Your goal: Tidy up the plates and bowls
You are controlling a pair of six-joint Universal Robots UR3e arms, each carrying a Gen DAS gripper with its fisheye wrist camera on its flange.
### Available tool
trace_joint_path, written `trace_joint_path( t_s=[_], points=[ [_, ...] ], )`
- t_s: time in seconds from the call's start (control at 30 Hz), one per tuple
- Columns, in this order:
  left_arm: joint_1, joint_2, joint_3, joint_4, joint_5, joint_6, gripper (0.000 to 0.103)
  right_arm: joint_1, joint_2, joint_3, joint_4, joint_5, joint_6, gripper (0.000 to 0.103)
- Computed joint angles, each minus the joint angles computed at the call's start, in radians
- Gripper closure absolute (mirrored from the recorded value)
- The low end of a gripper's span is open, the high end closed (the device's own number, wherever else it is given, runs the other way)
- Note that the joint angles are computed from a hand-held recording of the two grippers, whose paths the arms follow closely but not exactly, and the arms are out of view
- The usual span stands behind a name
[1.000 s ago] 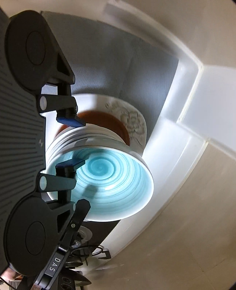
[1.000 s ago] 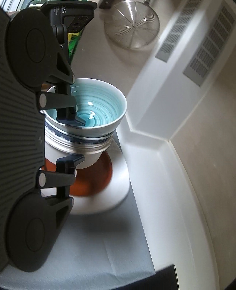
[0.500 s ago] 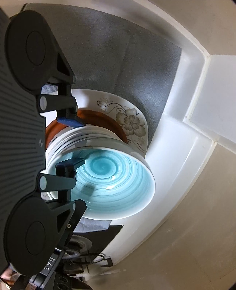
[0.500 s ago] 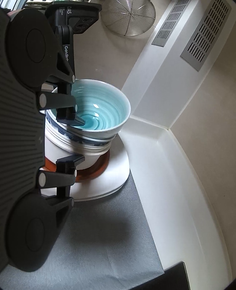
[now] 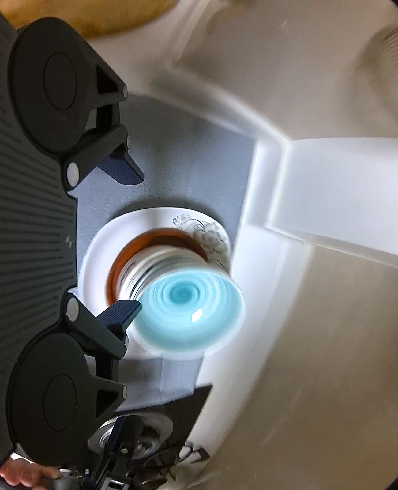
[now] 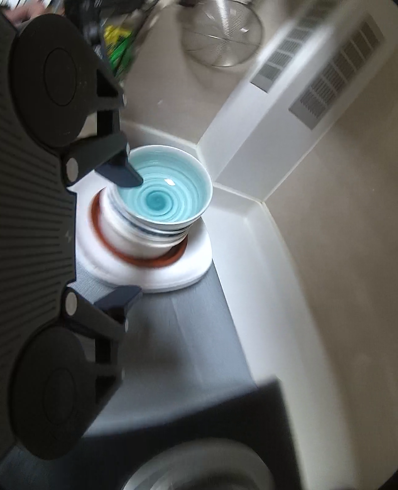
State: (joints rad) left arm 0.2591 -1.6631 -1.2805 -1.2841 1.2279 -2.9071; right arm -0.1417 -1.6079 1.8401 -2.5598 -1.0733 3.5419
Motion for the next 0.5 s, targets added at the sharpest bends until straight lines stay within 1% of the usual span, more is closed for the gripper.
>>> trace_joint_path(
  t_s=[0.03,0.07,0.1,0.13,0.2,0.23,0.33,0.43,0.47,0.5],
  points=[
    [-0.001,0.054,-0.004,-0.034,-0.001,0.002,0.018,0.02,-0.069,-0.026,0.102,-0.06,-0.019,0.011],
    [-0.004,0.102,0.006,-0.085,-0.006,0.003,0.014,0.036,-0.119,-0.062,0.198,-0.11,-0.034,0.007],
    [-0.013,0.14,0.031,-0.147,-0.007,0.002,0.011,0.05,-0.161,-0.104,0.297,-0.151,-0.036,0.006],
    [-0.031,0.164,0.065,-0.198,0.008,-0.009,0.011,0.052,-0.198,-0.159,0.413,-0.162,-0.03,0.004],
    [-0.098,0.225,0.122,-0.264,0.084,-0.092,0.011,0.021,-0.291,-0.205,0.563,-0.131,-0.043,0.003],
    [-0.146,0.237,0.165,-0.293,0.139,-0.15,0.011,0.01,-0.332,-0.228,0.618,-0.118,-0.06,0.003],
    [-0.304,0.236,0.321,-0.397,0.281,-0.334,0.011,0.013,-0.401,-0.351,0.803,-0.137,-0.15,0.001],
    [-0.457,0.193,0.485,-0.483,0.398,-0.472,0.011,0.056,-0.428,-0.466,0.919,-0.221,-0.197,0.0],
    [-0.516,0.164,0.56,-0.525,0.45,-0.515,0.011,0.069,-0.43,-0.503,0.949,-0.247,-0.204,0.0],
    [-0.591,0.126,0.632,-0.559,0.523,-0.567,0.011,0.073,-0.433,-0.55,1.002,-0.268,-0.218,0.0]
  ],
)
